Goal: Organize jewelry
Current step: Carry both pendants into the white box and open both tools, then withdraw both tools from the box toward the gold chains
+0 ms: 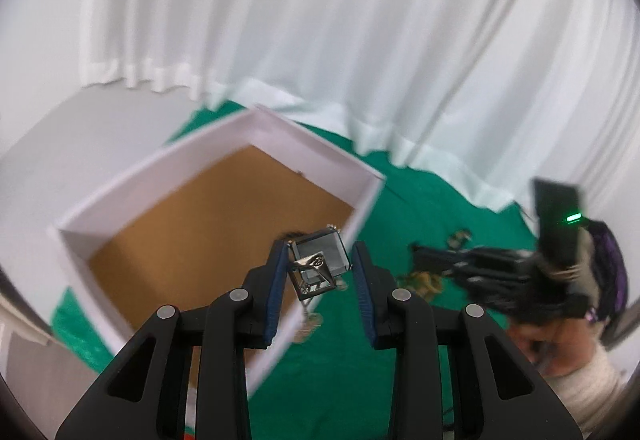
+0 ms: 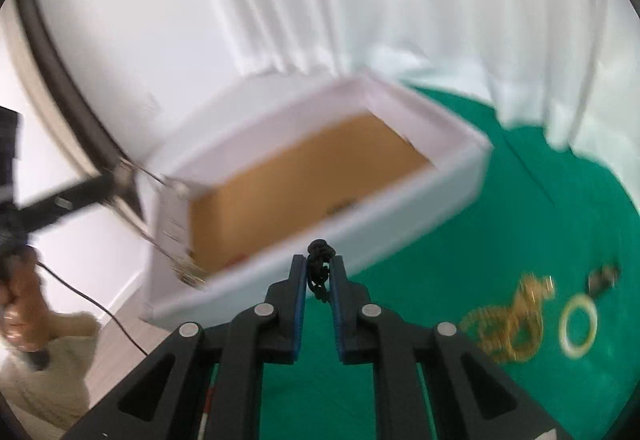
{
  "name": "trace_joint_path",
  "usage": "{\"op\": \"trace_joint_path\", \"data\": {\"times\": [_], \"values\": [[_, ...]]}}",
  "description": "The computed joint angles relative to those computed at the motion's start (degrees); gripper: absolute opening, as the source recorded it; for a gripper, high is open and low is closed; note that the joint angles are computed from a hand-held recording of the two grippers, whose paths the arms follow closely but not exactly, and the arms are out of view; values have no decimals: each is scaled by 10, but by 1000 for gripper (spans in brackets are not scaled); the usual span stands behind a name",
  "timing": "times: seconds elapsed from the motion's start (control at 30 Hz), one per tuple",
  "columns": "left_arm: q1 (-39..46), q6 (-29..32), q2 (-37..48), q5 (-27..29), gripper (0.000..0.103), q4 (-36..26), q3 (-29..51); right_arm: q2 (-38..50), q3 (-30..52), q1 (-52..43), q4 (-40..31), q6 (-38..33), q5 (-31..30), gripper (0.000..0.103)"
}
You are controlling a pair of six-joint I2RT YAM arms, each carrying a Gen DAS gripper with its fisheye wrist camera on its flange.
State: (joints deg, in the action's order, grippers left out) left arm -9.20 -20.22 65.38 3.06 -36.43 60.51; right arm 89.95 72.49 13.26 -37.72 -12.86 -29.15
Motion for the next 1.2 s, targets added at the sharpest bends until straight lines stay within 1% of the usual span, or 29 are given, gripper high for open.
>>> {"op": "trace_joint_path", "data": {"times": [0.07,0.13,0.27,0.3,0.37,0.4,0.5,0.53,0.6,0.63,0.67,0.7,0.73,0.77,0.87,0.9,0.97,1.0,1.03,1.07,1.13,1.2], "values": [[34,13,-1,-4,32,-4,-2,1,33,27,-12,8,-4,12],[66,25,8,-2,32,3,-10,19,64,66,-7,22,11,12],[130,54,52,6,32,48,-43,84,102,143,16,39,53,12],[147,59,73,9,32,61,-50,93,96,162,29,47,66,12],[176,73,106,20,32,85,-62,156,128,191,34,47,89,12],[183,78,126,17,32,98,-65,181,149,195,28,41,95,12],[203,86,163,8,32,122,-78,261,189,219,48,31,138,13],[207,85,184,4,33,136,-84,276,195,225,51,33,150,14],[213,84,206,-1,34,144,-89,295,198,231,69,45,177,15],[213,81,214,-9,38,155,-97,294,192,229,78,50,179,19],[212,81,213,-13,43,157,-103,286,180,225,86,58,173,23],[209,82,210,-18,57,158,-108,284,176,219,91,58,167,36],[206,82,208,-24,67,163,-114,271,162,215,99,58,163,48],[199,79,195,-36,69,170,-126,252,144,213,108,57,164,50],[178,75,158,-53,71,162,-138,183,78,203,142,52,161,51],[169,72,147,-57,73,159,-140,165,63,201,148,53,161,51],[141,63,107,-74,80,151,-152,105,-1,193,177,55,158,55],[128,61,93,-81,83,148,-154,83,-24,189,186,55,158,61],[103,54,70,-94,86,142,-159,62,-48,185,197,53,158,66],[87,47,59,-102,87,136,-158,28,-87,178,211,47,163,68],[45,29,34,-115,91,123,-160,-20,-140,165,223,30,180,69],[-8,7,23,-130,91,114,-157,-69,-188,148,226,17,189,69]]}}
